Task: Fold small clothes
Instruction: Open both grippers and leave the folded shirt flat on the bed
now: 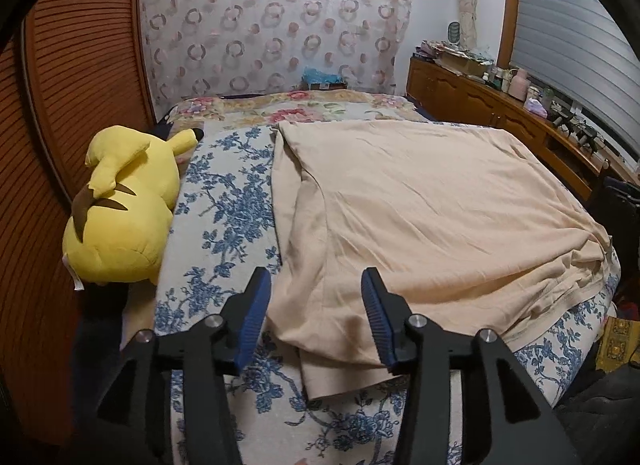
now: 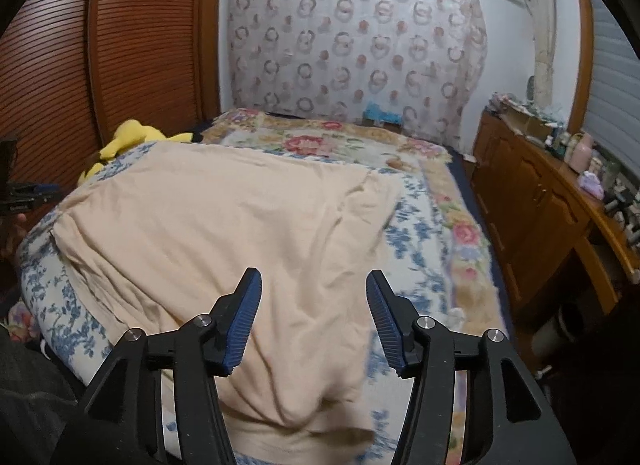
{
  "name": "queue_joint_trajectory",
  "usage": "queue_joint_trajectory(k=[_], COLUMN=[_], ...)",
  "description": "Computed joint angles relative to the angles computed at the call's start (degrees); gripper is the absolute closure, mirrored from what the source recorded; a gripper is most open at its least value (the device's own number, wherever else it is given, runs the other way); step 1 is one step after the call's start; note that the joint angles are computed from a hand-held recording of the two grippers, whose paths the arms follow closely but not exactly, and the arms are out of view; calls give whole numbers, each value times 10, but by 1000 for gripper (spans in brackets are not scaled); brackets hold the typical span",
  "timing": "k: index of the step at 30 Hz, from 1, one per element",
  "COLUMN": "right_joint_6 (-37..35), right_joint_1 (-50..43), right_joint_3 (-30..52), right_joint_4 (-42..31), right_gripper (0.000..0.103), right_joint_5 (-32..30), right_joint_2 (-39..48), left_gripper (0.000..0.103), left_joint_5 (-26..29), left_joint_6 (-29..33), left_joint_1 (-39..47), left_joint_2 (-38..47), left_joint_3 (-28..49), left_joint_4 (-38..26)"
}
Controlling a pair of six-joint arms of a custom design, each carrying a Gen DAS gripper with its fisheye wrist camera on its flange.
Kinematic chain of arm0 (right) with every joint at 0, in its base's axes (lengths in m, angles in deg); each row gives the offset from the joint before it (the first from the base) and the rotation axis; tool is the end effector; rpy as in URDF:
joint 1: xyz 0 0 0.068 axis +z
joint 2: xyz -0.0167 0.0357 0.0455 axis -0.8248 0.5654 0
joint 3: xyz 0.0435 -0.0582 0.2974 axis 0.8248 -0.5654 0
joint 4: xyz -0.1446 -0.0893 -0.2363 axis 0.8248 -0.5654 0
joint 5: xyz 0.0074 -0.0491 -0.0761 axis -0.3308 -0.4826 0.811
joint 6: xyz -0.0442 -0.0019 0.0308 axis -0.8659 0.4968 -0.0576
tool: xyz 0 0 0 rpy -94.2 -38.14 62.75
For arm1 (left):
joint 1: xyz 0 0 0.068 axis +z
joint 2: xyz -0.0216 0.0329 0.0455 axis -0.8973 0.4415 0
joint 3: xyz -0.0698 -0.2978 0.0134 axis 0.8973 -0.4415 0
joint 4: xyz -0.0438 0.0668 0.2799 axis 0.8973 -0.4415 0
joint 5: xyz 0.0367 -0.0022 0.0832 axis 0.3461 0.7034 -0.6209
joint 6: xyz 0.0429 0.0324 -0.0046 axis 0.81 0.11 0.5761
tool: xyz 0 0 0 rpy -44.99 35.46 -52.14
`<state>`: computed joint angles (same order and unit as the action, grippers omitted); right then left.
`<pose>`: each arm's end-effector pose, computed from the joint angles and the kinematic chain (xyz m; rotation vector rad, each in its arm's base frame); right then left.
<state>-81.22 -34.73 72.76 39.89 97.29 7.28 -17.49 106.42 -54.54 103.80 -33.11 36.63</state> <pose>0.2547 0.0885 0.1039 -0.1629 2.2221 0.0042 0.3340 0.0390 0.0878 0.4341 2.2927 -0.2725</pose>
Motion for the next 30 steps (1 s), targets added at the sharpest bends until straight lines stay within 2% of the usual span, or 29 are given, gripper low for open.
queue_joint_trajectory(k=[5,10,22,30], right_joint_6=[3,13,7,0], right_joint_1=[16,24,39,25], right_joint_3=[64,114,174,184], right_joint_4=[9,-1,-53,-57], right_gripper=[47,47,47,39], right_joint_5=[-29,-47,-33,-55], right_joint_2=[108,176,234,240], left_gripper=[53,53,53,53], left_joint_5=[-9,-22,-29,-30], left_joint_6=[-3,-6,-7,-13], left_joint_1=[-6,-6,-1,1], left_joint_2=[21,41,71,74], left_joint_3=[3,8,11,6], left_joint_4=[4,1,7,20])
